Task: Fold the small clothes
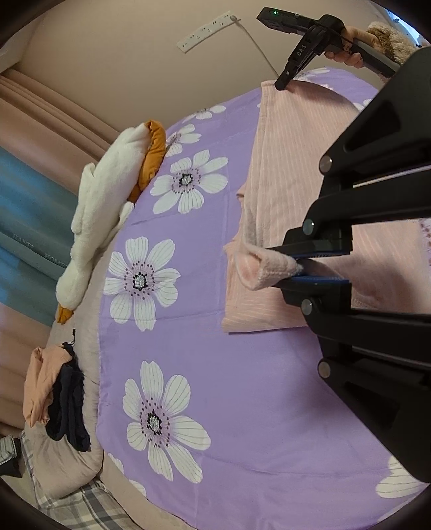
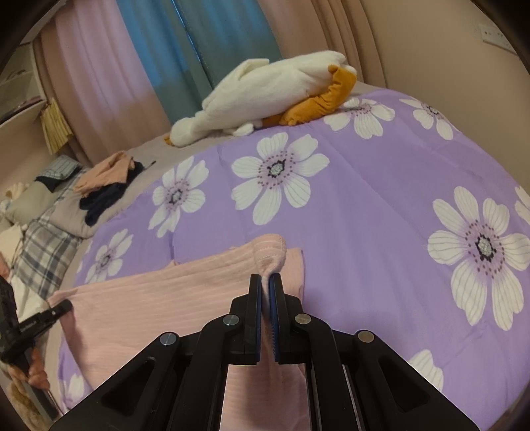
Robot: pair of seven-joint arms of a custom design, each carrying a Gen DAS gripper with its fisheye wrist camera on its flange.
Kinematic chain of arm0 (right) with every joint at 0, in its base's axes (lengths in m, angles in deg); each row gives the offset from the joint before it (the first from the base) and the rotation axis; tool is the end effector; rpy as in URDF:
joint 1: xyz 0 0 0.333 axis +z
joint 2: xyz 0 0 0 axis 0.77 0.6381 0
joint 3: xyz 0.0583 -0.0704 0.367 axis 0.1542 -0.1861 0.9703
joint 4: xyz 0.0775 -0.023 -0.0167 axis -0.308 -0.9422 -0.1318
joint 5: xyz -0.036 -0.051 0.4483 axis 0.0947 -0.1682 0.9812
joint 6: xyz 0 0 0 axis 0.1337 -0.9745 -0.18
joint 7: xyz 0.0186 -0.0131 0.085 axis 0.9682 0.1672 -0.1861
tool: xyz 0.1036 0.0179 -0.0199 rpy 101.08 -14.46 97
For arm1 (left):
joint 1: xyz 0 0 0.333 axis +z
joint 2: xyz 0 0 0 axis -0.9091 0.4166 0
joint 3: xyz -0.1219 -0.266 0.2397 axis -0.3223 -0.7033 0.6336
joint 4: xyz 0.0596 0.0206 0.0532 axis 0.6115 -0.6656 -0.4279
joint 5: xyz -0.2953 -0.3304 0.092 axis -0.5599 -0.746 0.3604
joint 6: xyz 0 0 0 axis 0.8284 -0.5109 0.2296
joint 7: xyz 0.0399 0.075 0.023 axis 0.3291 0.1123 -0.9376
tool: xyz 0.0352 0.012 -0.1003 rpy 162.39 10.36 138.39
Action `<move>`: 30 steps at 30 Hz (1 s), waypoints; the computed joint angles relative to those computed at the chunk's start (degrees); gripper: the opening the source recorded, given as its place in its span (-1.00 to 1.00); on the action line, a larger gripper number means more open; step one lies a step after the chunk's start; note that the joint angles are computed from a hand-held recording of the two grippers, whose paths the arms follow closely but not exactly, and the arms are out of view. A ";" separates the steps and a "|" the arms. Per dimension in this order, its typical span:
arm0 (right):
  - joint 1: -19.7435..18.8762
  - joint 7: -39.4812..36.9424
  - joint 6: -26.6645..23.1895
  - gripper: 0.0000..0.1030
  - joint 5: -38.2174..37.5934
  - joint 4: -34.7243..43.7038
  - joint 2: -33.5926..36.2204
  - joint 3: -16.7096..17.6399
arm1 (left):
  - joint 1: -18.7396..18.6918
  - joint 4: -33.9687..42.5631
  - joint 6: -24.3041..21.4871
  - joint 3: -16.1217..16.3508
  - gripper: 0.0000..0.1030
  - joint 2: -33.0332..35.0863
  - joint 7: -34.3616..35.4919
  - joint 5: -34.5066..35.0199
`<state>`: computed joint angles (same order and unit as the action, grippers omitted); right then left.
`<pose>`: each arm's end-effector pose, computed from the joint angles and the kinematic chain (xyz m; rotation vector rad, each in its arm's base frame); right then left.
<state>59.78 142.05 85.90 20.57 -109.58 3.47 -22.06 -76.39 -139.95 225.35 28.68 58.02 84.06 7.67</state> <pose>0.7101 0.1982 0.4648 -1.7480 1.4661 -0.3151 0.6207 -0.2327 0.4710 -2.1649 1.4129 -1.0778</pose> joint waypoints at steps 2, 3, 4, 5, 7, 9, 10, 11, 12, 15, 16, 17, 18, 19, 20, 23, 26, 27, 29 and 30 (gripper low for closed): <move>0.97 2.23 -0.86 -0.88 -2.13 1.75 1.48 -1.25 | 0.60 1.32 -0.58 -0.48 -0.86 1.47 2.52 -2.21; 1.31 3.43 -1.30 -0.88 -3.22 2.66 2.24 -1.73 | 0.95 2.09 -0.80 -0.69 -0.86 2.39 4.21 -3.78; 2.01 5.33 -1.91 -0.88 -4.97 4.01 3.35 -2.58 | 1.03 2.67 -0.95 -0.64 -0.86 3.14 5.32 -4.93; 2.36 6.68 -2.37 -0.88 -6.38 4.88 4.10 -3.05 | 1.22 3.13 -1.12 -0.72 -0.86 3.79 6.76 -6.41; 3.54 10.38 -3.58 -0.88 -10.05 7.21 6.09 -4.50 | 1.80 4.43 -1.77 -1.10 -0.86 5.50 10.08 -10.14; 4.35 13.42 -4.52 -0.88 -13.21 9.23 7.88 -5.47 | 1.86 5.42 -2.03 -1.02 -0.86 6.83 12.50 -12.84; 4.34 14.45 -4.94 -0.88 -14.26 10.02 8.55 -5.51 | 2.02 6.14 -2.42 -1.12 -0.86 7.67 13.98 -14.33; 4.37 15.55 -5.59 -0.88 -15.25 11.18 9.49 -5.57 | 1.89 6.58 -2.63 -0.89 -0.86 8.18 14.89 -15.26; 4.45 16.75 -6.34 -0.88 -16.21 12.41 10.44 -5.71 | 1.83 7.16 -2.95 -0.70 -0.86 8.84 15.82 -16.18; 5.20 19.94 -7.84 -0.88 -19.53 15.57 13.04 -6.62 | 2.08 8.37 -3.36 -0.61 -0.86 10.40 18.54 -19.10; 5.54 21.04 -8.34 -0.88 -20.74 16.41 13.75 -7.02 | 2.57 8.96 -3.62 -0.97 -0.86 11.19 19.89 -20.53; 5.94 22.18 -9.03 -0.88 -22.05 17.49 14.69 -7.50 | 2.80 9.34 -3.82 -1.12 -0.86 11.73 20.99 -21.64; 6.10 23.11 -9.62 -0.88 -23.04 18.47 15.52 -7.74 | 3.01 9.67 -4.01 -1.27 -0.85 12.24 22.04 -22.70; 6.25 24.03 -10.35 -0.88 -23.95 19.51 16.40 -7.94 | 3.60 10.30 -4.53 -1.88 -0.85 13.08 23.57 -24.25; 6.42 25.00 -11.21 -0.88 -24.86 20.46 17.22 -8.21 | 3.65 10.61 -4.78 -1.93 -0.85 13.57 24.50 -25.14; 6.72 27.35 -13.06 -0.88 -27.13 22.65 19.20 -8.78 | 3.48 11.58 -5.76 -1.77 -0.85 15.03 26.38 -27.22; 6.61 28.89 -14.30 -0.88 -28.54 23.82 20.37 -8.82 | 3.12 12.04 -6.29 -1.44 -0.85 15.97 27.42 -28.54; 6.40 29.10 -14.46 -0.88 -28.71 23.94 20.56 -8.64 | 2.98 12.17 -6.43 -1.30 -0.85 16.18 27.64 -28.79; 6.04 29.28 -14.49 -0.88 -28.90 23.97 20.77 -8.28 | 2.78 12.52 -6.84 -1.09 -0.85 16.61 28.13 -29.20; 5.95 29.42 -14.50 -0.88 -28.96 23.98 20.83 -8.17 | 2.78 12.56 -6.75 -1.03 -0.85 16.76 28.29 -29.44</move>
